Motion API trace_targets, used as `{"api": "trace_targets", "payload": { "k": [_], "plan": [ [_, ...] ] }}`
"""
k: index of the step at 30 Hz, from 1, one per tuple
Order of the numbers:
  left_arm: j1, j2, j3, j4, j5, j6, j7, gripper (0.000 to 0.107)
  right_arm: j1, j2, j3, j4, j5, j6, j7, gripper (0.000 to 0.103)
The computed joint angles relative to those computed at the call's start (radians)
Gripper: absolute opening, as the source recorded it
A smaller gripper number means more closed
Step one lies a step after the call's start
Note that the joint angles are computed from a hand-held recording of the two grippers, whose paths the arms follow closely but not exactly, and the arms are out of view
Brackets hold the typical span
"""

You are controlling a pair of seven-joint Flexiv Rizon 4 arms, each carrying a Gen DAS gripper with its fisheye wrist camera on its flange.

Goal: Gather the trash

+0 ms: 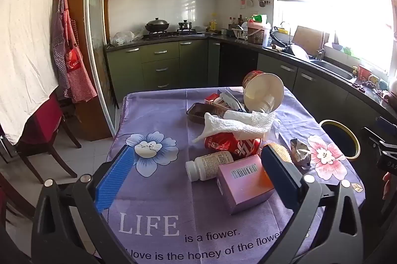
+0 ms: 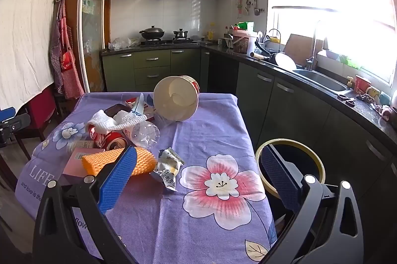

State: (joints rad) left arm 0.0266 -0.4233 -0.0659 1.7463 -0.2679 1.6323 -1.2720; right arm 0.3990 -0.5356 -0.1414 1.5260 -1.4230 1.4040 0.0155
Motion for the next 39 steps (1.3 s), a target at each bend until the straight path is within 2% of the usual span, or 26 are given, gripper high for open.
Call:
{"api": "trace_targets", "payload": {
  "k": [11,12,25,26,39],
  "plan": [
    [0.007,0.002,-0.003,0.006,0.006,0.015,0.001,0.097,-0.011,0.001,0.004,-0.004,-0.042,0.003,0.033,0.099],
    [-0.015,0.002,0.019,-0.008,0.008,0.002,-0.009,0.097,-0.012,0.002,0.005,-0.003,-0.045,0.004,0.035,0.099],
    [-0.007,0.001,0.007,-0.009,0.015,-0.007,0.007,0.097,-0.006,-0.01,0.008,-0.014,-0.012,-0.004,0.008,0.099],
    [-0.008,0.001,0.008,-0.01,0.015,-0.008,0.008,0.097,-0.009,-0.002,-0.004,-0.004,-0.04,0.012,0.037,0.099],
    [-0.015,-0.002,0.009,-0.007,0.018,-0.001,0.01,0.097,-0.02,-0.003,0.008,-0.006,-0.043,0.011,0.037,0.099]
  ]
}}
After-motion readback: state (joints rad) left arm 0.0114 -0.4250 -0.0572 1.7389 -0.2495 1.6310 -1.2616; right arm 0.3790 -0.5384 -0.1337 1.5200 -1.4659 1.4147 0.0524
